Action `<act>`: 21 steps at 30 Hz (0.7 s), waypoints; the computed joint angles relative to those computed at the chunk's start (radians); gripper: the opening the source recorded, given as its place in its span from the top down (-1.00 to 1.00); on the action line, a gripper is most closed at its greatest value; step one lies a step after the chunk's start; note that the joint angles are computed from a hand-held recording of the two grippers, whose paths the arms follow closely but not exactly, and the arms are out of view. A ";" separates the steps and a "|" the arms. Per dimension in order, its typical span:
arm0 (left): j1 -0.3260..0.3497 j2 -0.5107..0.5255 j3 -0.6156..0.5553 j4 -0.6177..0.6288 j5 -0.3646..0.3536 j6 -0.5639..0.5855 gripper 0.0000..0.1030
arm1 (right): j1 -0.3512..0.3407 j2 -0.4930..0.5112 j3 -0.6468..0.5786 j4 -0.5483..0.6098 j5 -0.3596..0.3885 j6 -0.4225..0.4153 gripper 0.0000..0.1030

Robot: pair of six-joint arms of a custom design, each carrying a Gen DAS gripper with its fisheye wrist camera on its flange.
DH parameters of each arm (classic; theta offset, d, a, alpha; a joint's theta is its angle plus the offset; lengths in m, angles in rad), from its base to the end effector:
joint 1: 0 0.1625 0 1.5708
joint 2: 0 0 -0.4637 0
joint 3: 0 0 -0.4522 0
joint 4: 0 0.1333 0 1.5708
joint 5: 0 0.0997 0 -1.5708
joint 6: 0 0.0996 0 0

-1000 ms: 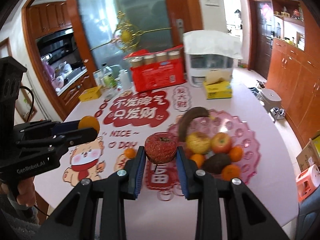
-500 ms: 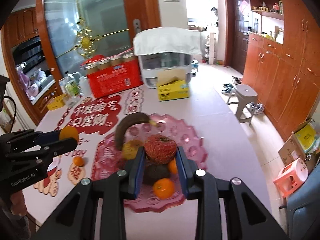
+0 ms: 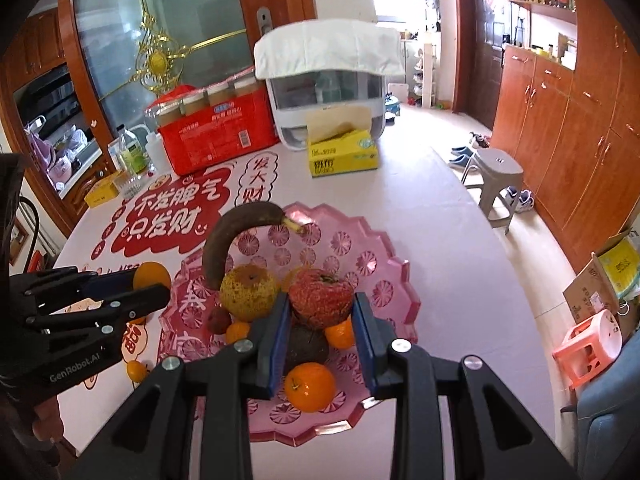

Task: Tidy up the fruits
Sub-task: 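Carry both fruits into the pink bowl and open both tools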

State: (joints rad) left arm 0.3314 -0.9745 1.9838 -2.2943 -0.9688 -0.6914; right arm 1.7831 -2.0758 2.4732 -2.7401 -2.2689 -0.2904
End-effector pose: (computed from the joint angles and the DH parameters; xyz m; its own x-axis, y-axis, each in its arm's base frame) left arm -0.4808 -0.3660 0.0565 -0.6688 0.4414 -0.5983 0.6242 0.7705 -0.1292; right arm 0.1346 -0.2956 0.4082 -0.7648 0.0647 0.6410 -0.3861 0.7504 -0.5364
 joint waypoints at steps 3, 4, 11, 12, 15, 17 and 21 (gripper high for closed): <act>0.008 0.011 -0.002 0.010 -0.008 -0.007 0.44 | -0.019 0.023 0.002 -0.010 -0.003 -0.007 0.40; 0.009 0.011 0.000 0.008 -0.012 -0.007 0.43 | -0.025 0.030 0.003 -0.011 -0.003 -0.009 0.40; 0.011 0.028 -0.006 0.036 -0.014 -0.024 0.42 | -0.048 0.051 0.001 0.008 0.016 -0.010 0.39; 0.011 0.030 -0.008 0.039 -0.014 -0.024 0.42 | -0.048 0.052 0.000 0.007 0.018 -0.011 0.39; 0.003 0.033 -0.011 0.049 0.001 -0.028 0.28 | -0.051 0.056 -0.004 0.003 0.022 -0.013 0.39; -0.003 0.030 -0.011 0.054 0.014 -0.033 -0.20 | -0.055 0.052 -0.007 0.018 0.030 -0.006 0.35; -0.019 0.016 -0.002 0.054 0.049 -0.051 -0.49 | -0.058 0.037 -0.005 0.021 0.054 -0.006 0.03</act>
